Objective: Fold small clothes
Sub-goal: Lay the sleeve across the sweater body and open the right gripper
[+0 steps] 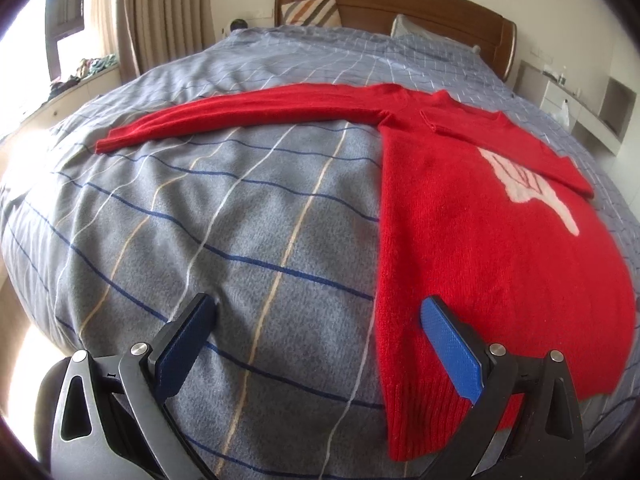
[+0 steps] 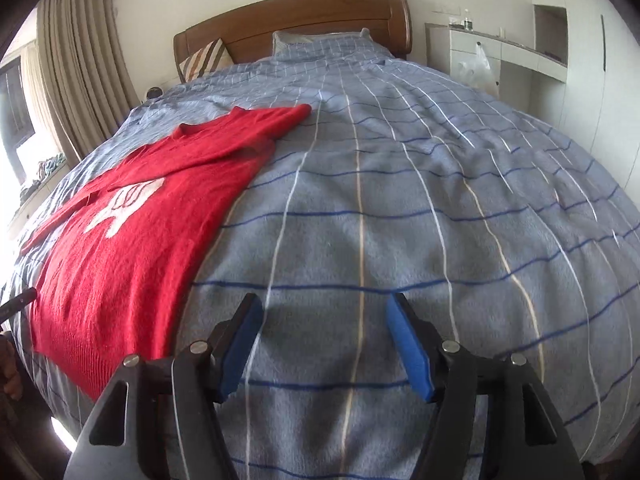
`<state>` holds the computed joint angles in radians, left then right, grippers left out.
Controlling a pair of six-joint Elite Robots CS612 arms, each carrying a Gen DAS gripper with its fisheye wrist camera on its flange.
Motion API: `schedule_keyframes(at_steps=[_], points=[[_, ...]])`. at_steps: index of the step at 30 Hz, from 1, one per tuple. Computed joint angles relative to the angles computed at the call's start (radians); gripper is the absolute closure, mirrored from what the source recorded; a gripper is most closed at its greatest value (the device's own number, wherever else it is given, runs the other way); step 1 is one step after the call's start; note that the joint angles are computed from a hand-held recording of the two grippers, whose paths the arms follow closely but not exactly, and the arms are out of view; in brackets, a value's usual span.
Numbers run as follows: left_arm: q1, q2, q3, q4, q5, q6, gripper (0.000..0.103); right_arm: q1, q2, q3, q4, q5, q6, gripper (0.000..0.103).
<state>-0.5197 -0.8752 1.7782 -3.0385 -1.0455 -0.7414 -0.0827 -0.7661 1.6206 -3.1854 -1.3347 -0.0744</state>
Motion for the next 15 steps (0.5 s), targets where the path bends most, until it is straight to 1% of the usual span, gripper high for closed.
schedule_keyframes(at_steps=[1,3,4,6,8,15], points=[[-0.003,0.001,-0.001,0.004,0.01,0.004,0.001,-0.005,-0.001,0.001,0.004,0.015,0.026,0.038],[-0.006,0.0,0.0,0.006,0.019,0.011,0.001,-0.008,-0.001,0.004,-0.033,0.025,0.059,0.035],[-0.007,0.0,0.0,0.008,0.022,0.012,0.001,-0.007,0.0,0.005,-0.049,0.017,0.06,0.032],[-0.007,-0.001,-0.001,0.017,0.023,0.012,0.001,-0.005,0.003,0.0,-0.045,0.007,0.05,0.032],[-0.007,-0.001,-0.002,0.028,0.021,0.011,0.001,-0.006,0.002,0.003,-0.041,0.016,0.054,0.032],[-0.003,-0.012,0.008,0.03,-0.004,-0.005,0.001,-0.002,-0.004,0.019,-0.08,0.015,0.038,0.032]])
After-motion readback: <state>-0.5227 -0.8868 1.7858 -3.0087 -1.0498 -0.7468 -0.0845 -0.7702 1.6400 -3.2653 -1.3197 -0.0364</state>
